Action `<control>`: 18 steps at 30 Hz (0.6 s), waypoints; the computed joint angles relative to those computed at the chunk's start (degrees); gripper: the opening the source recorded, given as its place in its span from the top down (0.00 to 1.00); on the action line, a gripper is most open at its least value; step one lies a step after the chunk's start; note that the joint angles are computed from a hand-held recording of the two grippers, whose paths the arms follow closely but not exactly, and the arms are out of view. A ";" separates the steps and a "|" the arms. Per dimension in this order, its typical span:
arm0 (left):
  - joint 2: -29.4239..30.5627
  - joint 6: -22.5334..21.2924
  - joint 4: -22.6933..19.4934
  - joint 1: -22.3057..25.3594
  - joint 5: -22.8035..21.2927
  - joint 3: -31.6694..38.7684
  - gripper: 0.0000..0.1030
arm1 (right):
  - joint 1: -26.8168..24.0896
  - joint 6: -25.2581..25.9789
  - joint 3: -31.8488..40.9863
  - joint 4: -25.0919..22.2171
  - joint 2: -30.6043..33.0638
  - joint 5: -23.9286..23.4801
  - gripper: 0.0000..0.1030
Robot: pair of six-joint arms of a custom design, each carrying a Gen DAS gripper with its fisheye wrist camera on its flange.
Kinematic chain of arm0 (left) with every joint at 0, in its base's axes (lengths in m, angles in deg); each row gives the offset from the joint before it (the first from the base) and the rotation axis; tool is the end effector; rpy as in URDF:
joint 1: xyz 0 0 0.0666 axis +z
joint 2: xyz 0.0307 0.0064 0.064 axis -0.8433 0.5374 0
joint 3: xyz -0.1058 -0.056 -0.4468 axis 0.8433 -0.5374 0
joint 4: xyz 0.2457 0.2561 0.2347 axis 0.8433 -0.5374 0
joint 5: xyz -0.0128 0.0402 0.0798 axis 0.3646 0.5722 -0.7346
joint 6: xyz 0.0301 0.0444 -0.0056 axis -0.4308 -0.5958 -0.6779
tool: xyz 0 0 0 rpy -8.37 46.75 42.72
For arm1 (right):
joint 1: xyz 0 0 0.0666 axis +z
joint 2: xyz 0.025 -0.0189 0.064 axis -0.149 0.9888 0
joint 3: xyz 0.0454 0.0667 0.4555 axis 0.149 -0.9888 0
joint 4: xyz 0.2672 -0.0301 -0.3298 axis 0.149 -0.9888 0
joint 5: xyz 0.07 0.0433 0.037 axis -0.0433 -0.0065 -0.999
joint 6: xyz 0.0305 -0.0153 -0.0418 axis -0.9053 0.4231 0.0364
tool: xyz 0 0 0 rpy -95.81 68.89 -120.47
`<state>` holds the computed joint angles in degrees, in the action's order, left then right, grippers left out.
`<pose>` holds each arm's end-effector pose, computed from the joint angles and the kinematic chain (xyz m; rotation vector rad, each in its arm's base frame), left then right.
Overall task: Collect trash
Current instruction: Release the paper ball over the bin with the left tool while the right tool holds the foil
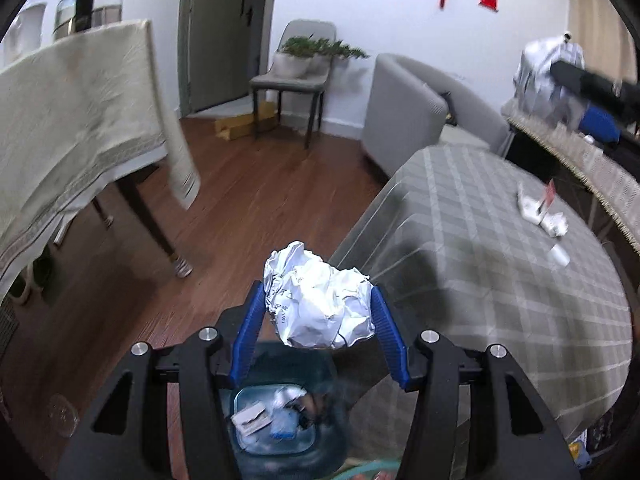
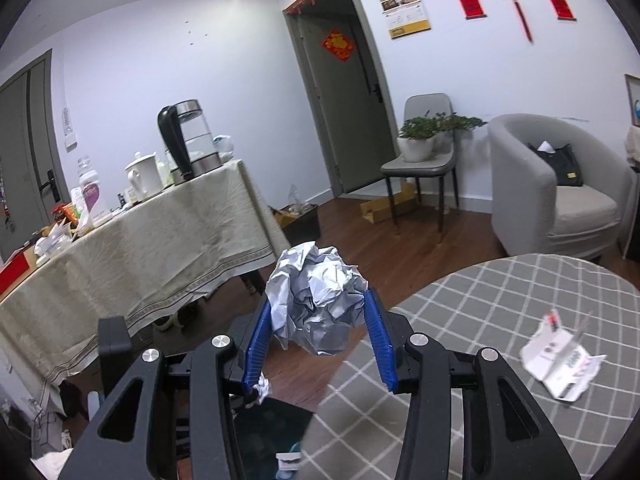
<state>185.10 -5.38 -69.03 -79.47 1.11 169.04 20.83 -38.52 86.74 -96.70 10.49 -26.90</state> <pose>0.5975 -0.2441 0.6217 0.3816 2.2969 -0.3077 0.5610 0.3109 0.6995 -0.1055 1.9915 0.4338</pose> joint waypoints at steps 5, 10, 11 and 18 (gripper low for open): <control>-0.12 -1.87 -2.83 2.12 -0.07 -2.74 0.45 | 1.46 0.73 5.80 -5.06 4.47 -1.34 0.55; 1.37 -1.98 -5.95 4.32 0.36 -3.86 0.45 | 3.33 1.98 15.07 -12.63 10.82 -1.99 0.55; 1.53 -2.04 -6.45 4.67 0.49 -4.04 0.45 | 3.66 2.16 16.65 -14.14 12.01 -2.14 0.55; 3.42 -2.31 -11.73 7.29 2.95 -5.28 0.45 | 4.60 0.66 29.17 -23.84 20.65 -4.92 0.55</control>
<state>188.53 -7.69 -80.76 -72.18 4.06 163.76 25.43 -37.86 115.92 -120.54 31.14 -31.83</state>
